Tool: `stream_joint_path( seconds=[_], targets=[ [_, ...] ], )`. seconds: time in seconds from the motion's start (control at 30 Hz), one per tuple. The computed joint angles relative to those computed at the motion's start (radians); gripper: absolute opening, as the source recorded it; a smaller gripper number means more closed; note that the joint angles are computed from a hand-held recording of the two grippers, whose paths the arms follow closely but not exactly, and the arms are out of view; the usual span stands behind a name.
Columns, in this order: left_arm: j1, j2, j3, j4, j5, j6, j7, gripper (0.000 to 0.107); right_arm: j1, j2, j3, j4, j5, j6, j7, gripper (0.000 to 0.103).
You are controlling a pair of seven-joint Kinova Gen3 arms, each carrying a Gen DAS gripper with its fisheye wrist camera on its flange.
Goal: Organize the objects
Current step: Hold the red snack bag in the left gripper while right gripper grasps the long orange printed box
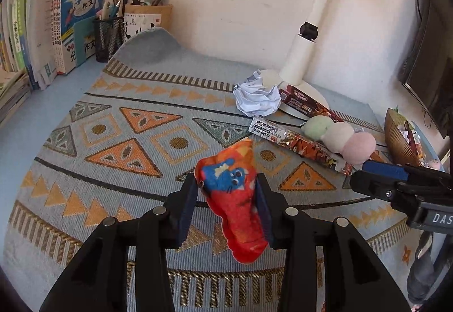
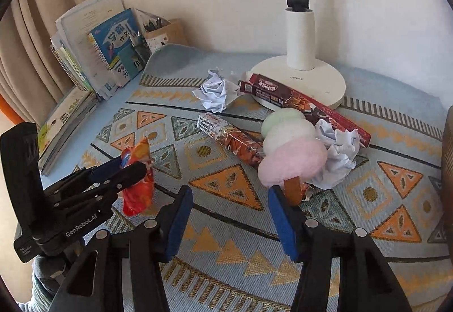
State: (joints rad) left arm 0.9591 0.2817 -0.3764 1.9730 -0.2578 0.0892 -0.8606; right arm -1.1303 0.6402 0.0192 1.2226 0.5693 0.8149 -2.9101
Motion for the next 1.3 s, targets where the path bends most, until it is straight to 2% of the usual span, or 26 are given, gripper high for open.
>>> stream_joint_path(
  seconds=[0.07,0.17,0.23,0.3,0.4,0.43,0.57,0.7,0.77,0.83,0.9,1.0,1.03,1.1,1.2,1.3],
  targets=[
    [0.007,0.002,-0.006,-0.002,-0.003,0.004,0.0,0.038,0.006,0.036,0.011,-0.051,-0.003,0.041,0.044,0.05],
    [0.005,0.008,-0.001,-0.01,-0.013,0.018,0.006,0.038,-0.044,0.104,0.091,-0.151,0.023,0.163,0.098,0.05],
    [0.002,0.008,0.004,-0.009,-0.023,0.016,0.011,0.038,0.0,0.134,0.063,-0.218,-0.03,0.204,0.178,0.05],
    [-0.001,0.008,0.008,-0.006,-0.027,0.01,0.014,0.038,0.064,0.16,-0.008,-0.262,-0.053,0.231,0.246,0.05],
    [-0.009,0.003,0.012,0.005,-0.02,-0.009,0.007,0.038,0.074,0.175,-0.003,-0.281,-0.077,0.243,0.288,0.05],
    [-0.023,0.002,0.024,0.006,-0.012,-0.011,-0.002,0.038,0.074,0.17,0.003,-0.274,-0.088,0.237,0.276,0.05],
    [-0.063,-0.002,0.063,0.009,0.017,-0.018,-0.034,0.038,0.043,0.132,0.013,-0.214,-0.094,0.196,0.233,0.022],
    [-0.159,-0.015,0.156,0.027,0.072,-0.047,-0.093,0.038,-0.057,0.138,0.039,-0.205,-0.041,0.267,0.15,0.02],
    [-0.203,-0.019,0.196,0.035,0.103,-0.057,-0.12,0.038,-0.089,0.108,0.034,-0.153,-0.031,0.242,0.075,0.018],
    [-0.231,-0.024,0.222,0.047,0.128,-0.078,-0.148,0.038,-0.129,0.061,0.054,-0.068,-0.044,0.173,-0.007,0.018],
    [-0.202,-0.025,0.195,0.053,0.146,-0.089,-0.176,0.038,-0.147,0.018,0.024,0.001,-0.019,0.15,-0.088,0.018],
    [-0.067,-0.012,0.067,0.035,0.168,-0.065,-0.212,0.038,-0.161,-0.018,-0.019,0.067,0.017,0.123,-0.181,0.018],
    [-0.022,-0.006,0.023,0.027,0.163,-0.054,-0.212,0.038,-0.167,-0.017,-0.021,0.07,0.023,0.133,-0.188,0.019],
    [0.014,-0.002,-0.013,0.025,0.177,-0.05,-0.226,0.039,-0.142,-0.013,-0.044,0.079,0.03,0.103,-0.187,0.029],
    [-0.025,-0.007,0.02,0.03,0.189,-0.053,-0.229,0.039,-0.123,-0.036,-0.053,0.142,0.086,0.0,-0.254,0.055],
    [-0.056,-0.01,0.05,0.032,0.198,-0.055,-0.239,0.039,-0.154,-0.008,-0.004,0.11,0.089,0.013,-0.244,0.061]
  ],
)
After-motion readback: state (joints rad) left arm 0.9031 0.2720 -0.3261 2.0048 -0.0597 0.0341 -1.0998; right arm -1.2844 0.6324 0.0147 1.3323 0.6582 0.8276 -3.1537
